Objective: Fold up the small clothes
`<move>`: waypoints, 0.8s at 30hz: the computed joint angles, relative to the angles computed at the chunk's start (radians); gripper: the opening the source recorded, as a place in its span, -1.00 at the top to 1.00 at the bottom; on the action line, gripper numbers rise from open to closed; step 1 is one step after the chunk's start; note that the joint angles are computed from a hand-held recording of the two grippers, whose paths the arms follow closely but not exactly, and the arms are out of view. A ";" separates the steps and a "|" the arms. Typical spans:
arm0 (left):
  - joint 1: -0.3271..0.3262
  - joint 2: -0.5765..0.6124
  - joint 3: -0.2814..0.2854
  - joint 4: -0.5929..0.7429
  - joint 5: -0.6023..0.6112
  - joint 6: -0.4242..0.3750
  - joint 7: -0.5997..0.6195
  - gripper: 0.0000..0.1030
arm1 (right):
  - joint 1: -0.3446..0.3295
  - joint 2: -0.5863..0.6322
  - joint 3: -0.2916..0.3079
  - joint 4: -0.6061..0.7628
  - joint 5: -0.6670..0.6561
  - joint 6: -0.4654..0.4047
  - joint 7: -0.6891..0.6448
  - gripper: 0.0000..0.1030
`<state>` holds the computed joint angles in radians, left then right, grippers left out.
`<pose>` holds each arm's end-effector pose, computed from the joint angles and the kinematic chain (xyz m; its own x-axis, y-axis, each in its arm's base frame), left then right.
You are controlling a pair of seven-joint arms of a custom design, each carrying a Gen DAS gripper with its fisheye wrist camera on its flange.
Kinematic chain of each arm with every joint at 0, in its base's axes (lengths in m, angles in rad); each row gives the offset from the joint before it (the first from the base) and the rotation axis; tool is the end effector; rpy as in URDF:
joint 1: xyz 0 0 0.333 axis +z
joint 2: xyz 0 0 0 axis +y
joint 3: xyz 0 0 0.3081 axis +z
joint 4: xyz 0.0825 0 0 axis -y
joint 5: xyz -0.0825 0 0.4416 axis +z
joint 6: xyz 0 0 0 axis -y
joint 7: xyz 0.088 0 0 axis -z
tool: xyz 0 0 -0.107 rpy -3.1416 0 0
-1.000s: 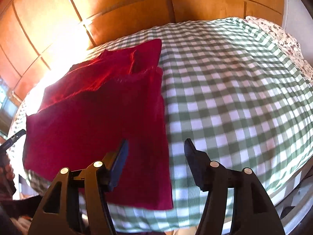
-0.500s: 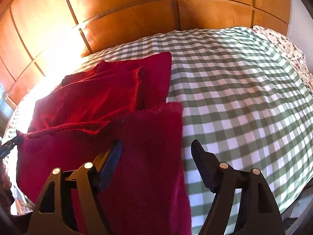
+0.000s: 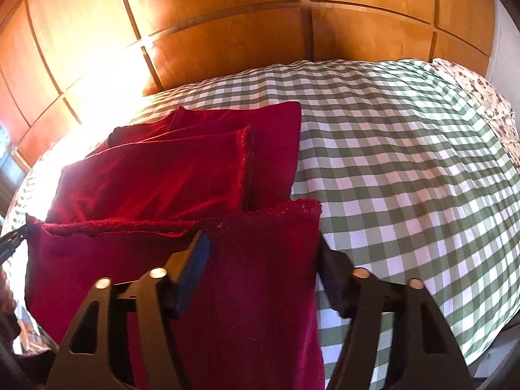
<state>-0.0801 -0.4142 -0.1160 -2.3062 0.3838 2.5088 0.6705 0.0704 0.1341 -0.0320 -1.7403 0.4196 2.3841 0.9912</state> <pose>0.5190 -0.1110 0.5485 0.3900 -0.9086 0.1494 -0.6738 -0.3922 -0.6262 0.6976 0.0317 0.5244 0.4014 -0.9118 -0.0870 -0.7708 -0.2850 -0.5698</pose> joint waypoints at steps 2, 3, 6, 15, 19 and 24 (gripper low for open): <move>0.002 -0.004 -0.003 -0.003 0.005 0.004 -0.006 0.84 | 0.001 -0.001 0.000 -0.002 -0.003 0.003 -0.002 0.03; 0.003 -0.007 -0.005 -0.007 0.008 0.006 -0.012 0.84 | 0.001 -0.003 0.000 -0.004 -0.001 0.003 -0.003 0.03; 0.001 -0.022 -0.002 -0.025 0.004 0.025 -0.023 0.82 | -0.004 -0.001 -0.001 0.006 0.012 -0.021 -0.004 0.03; -0.013 -0.068 0.029 -0.078 -0.046 0.080 -0.017 0.40 | -0.032 -0.036 -0.015 -0.003 0.054 -0.033 -0.021 -0.29; -0.021 -0.070 0.040 -0.088 -0.075 0.095 -0.005 0.47 | -0.034 -0.029 -0.013 -0.007 0.062 -0.029 -0.010 -0.29; -0.028 -0.091 0.047 -0.107 -0.097 0.099 0.022 0.86 | -0.020 -0.024 -0.006 -0.009 0.021 -0.036 -0.022 0.50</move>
<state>-0.1080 -0.5057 -0.0688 -2.4137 0.2867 2.6078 0.6926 0.0500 0.1100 -0.0382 -1.7489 0.4404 2.3479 0.9693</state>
